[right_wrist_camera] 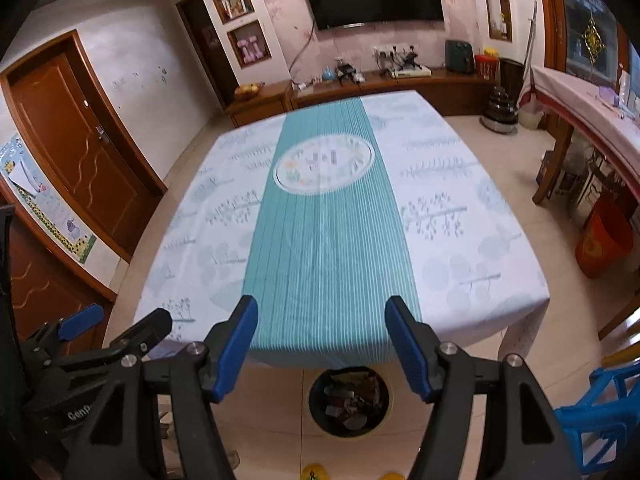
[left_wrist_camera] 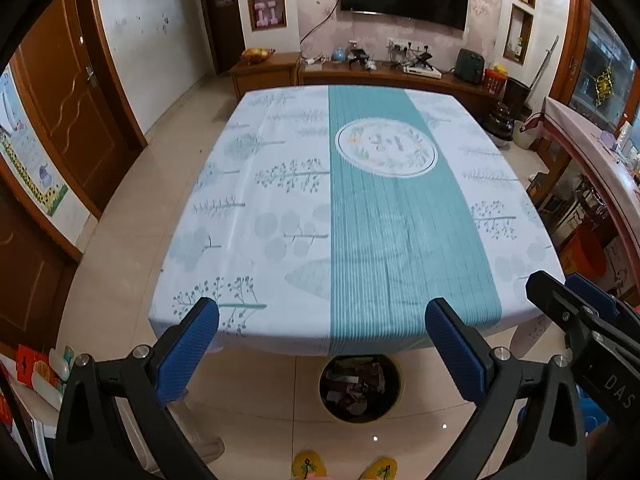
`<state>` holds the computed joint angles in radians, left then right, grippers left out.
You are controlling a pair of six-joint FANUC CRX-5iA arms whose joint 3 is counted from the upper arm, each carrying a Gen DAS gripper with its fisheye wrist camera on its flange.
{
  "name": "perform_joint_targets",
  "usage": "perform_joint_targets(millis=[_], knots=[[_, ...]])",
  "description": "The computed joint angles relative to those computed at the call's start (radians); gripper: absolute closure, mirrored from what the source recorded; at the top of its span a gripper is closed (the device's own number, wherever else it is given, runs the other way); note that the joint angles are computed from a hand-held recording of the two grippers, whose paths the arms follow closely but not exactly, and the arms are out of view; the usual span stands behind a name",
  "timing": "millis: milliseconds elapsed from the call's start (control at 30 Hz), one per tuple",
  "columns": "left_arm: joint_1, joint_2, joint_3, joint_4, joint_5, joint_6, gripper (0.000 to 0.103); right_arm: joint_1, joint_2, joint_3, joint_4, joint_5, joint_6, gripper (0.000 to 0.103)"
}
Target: Collect trash
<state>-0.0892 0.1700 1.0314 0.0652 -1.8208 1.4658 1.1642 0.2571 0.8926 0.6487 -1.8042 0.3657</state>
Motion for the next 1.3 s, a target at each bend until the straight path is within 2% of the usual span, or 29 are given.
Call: perform_joint_targets(millis=[167, 767, 1300], knots=[[-0.010, 0.011, 0.031, 0.001, -0.013, 0.008, 0.001, 0.005, 0.022, 0.043, 0.022, -0.022, 0.020, 0.037], [-0.022, -0.023, -0.004, 0.001, 0.004, 0.012, 0.001, 0.026, 0.003, 0.011, 0.041, -0.041, -0.013, 0.037], [0.005, -0.032, -0.009, 0.025, 0.027, 0.003, 0.001, 0.034, 0.035, 0.066, 0.075, -0.054, 0.021, 0.037]])
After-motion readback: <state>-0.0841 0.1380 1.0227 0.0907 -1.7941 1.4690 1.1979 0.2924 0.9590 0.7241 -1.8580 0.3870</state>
